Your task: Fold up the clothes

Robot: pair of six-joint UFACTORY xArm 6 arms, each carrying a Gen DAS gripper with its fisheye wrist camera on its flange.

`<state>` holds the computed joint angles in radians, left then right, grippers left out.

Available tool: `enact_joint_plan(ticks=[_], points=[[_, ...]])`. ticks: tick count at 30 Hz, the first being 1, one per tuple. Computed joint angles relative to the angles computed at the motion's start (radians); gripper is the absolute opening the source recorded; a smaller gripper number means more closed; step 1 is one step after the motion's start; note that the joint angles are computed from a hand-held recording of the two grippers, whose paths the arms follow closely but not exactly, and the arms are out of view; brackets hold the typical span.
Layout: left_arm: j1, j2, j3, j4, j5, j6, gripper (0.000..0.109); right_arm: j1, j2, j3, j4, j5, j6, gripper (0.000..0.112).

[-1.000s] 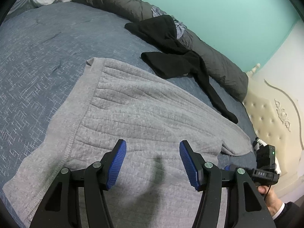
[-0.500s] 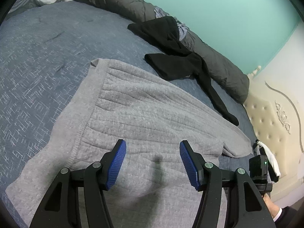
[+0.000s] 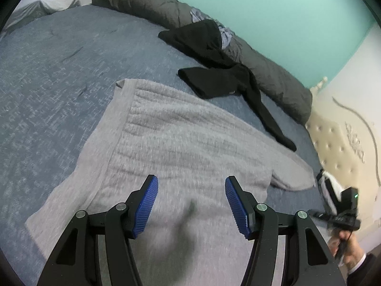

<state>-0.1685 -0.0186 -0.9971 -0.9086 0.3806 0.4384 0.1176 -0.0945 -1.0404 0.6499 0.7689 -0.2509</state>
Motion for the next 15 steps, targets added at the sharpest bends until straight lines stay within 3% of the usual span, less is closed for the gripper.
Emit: enact_joint_plan(ticks=[4,11,15], points=[[0.032,-0.076,0.058,0.151,0.045,-0.112,0.063,-0.106,-0.157,0.086,-0.068,0.066,0.000,0.021],[0.090,-0.203,0.154,0.224,0.176,-0.163,0.063,-0.307,-0.392,0.212,-0.173,0.231,-0.039,0.028],[0.130,-0.271,0.202,0.196,0.255,-0.152,0.063,-0.423,-0.493,0.286,-0.177,0.286,-0.082,0.028]])
